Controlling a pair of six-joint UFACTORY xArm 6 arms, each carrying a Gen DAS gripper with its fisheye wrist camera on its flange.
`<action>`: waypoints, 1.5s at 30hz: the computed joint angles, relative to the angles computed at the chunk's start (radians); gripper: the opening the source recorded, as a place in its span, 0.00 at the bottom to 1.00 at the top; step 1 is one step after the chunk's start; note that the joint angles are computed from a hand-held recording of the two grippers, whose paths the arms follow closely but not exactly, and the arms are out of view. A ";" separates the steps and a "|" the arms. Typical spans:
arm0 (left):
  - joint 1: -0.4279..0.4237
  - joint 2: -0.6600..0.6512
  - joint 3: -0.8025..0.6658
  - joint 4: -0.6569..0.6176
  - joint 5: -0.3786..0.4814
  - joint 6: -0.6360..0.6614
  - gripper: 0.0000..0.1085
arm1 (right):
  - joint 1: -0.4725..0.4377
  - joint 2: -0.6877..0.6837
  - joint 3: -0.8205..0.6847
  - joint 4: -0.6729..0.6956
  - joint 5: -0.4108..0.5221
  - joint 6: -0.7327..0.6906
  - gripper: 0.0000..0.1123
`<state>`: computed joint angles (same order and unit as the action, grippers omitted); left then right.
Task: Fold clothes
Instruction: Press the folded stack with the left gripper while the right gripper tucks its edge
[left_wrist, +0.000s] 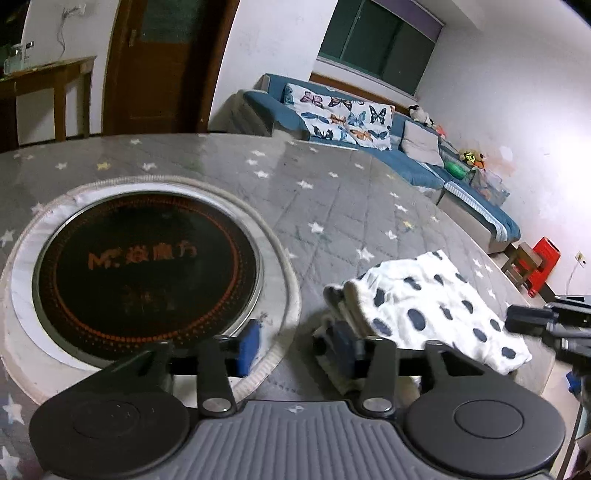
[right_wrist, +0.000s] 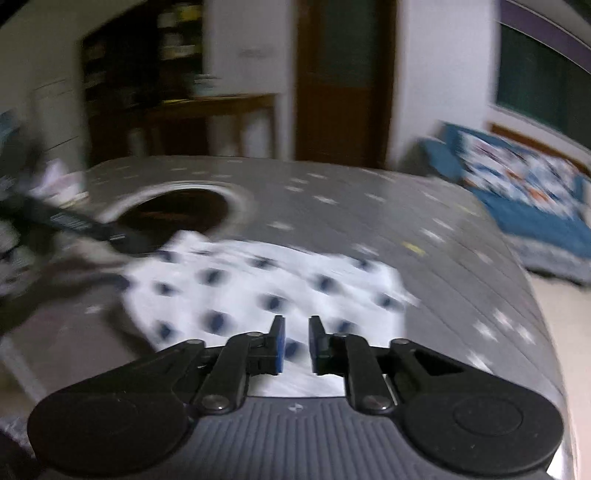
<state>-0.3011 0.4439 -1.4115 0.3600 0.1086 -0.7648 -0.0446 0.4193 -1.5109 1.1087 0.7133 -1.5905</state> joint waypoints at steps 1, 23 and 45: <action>-0.003 0.000 -0.006 0.012 0.006 -0.013 0.52 | 0.010 -0.014 0.011 0.005 0.025 -0.031 0.21; -0.066 0.070 -0.118 -0.279 0.105 0.046 0.80 | 0.234 -0.121 0.258 0.053 -0.164 -0.539 0.42; -0.129 0.068 -0.077 -1.090 0.015 0.376 0.86 | 0.175 -0.101 0.170 0.136 -0.037 -0.408 0.22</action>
<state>-0.4300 0.5114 -1.4889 -0.7303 0.1235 -0.3884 0.1306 0.3186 -1.3412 1.2451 0.6763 -1.9982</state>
